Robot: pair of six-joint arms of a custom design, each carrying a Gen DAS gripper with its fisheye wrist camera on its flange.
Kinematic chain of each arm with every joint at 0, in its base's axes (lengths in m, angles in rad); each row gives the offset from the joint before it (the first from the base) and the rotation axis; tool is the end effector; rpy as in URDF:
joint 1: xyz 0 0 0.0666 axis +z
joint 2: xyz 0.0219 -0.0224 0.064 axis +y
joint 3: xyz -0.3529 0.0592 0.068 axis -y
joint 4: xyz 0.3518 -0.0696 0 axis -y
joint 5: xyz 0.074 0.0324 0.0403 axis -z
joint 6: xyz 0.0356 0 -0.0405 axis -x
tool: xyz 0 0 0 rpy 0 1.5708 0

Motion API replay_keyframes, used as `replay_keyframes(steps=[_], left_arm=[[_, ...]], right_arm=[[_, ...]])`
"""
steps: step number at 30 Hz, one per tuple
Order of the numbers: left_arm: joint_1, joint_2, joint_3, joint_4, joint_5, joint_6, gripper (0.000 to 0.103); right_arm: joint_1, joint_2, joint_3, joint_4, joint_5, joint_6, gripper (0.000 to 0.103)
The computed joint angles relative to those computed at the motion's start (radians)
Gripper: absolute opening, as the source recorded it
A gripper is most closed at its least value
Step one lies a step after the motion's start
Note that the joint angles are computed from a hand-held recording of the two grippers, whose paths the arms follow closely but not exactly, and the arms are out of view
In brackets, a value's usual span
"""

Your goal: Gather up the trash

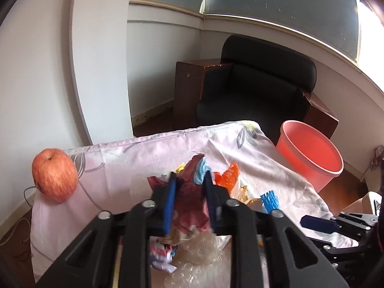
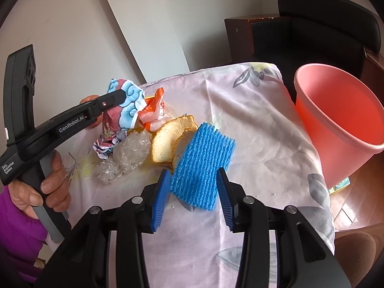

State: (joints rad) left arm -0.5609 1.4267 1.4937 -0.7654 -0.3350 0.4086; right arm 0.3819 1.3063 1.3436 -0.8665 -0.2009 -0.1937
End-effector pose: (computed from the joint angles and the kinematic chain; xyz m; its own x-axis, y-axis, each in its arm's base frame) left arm 0.4055 -0.2414 0.4438 -0.6145 -0.0571 -0.7868 0.0490 0.9927 -0.1103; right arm 0.3875 0.1628 0.4217 -0.7658 -0.1043 -0.6345 -0.3494 0.8959 0.2744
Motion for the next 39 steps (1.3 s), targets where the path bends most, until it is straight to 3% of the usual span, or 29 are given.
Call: replay_keyframes(steps=[2,9,11,12,13,16,22,31,39], left_arm=[[0.001,-0.029,-0.025,0.013,-0.003,0.023,0.014],[-0.012,-0.122,-0.075,0.042,-0.031,0.060,0.012],[-0.019,-0.136,-0.077,0.038,-0.039,0.066,0.012],[-0.023,-0.143,-0.079,0.037,-0.043,0.068,0.012],[-0.028,-0.148,-0.080,0.036,-0.047,0.069,0.012],[-0.038,-0.157,-0.079,0.032,-0.052,0.076,0.012],[-0.062,-0.153,-0.056,0.032,-0.037,0.092,0.012],[-0.116,-0.038,0.080,0.065,0.032,0.079,0.012],[-0.165,0.152,0.305,0.060,0.124,0.038,0.012]], right_arm=[[0.004,0.008,0.003,-0.004,-0.011,-0.005,0.041],[0.027,0.026,0.011,-0.018,0.048,0.007,0.041],[0.015,0.032,0.010,-0.026,0.028,-0.007,0.041],[0.006,0.032,0.007,-0.024,0.010,-0.013,0.038],[0.001,0.029,0.003,-0.023,0.000,-0.013,0.025],[-0.012,0.015,-0.007,-0.022,-0.026,-0.015,0.009],[-0.041,-0.048,-0.040,0.036,-0.053,-0.008,0.008],[-0.171,-0.091,-0.018,0.091,-0.017,-0.011,0.008],[-0.312,-0.079,0.001,0.119,-0.003,-0.011,0.008]])
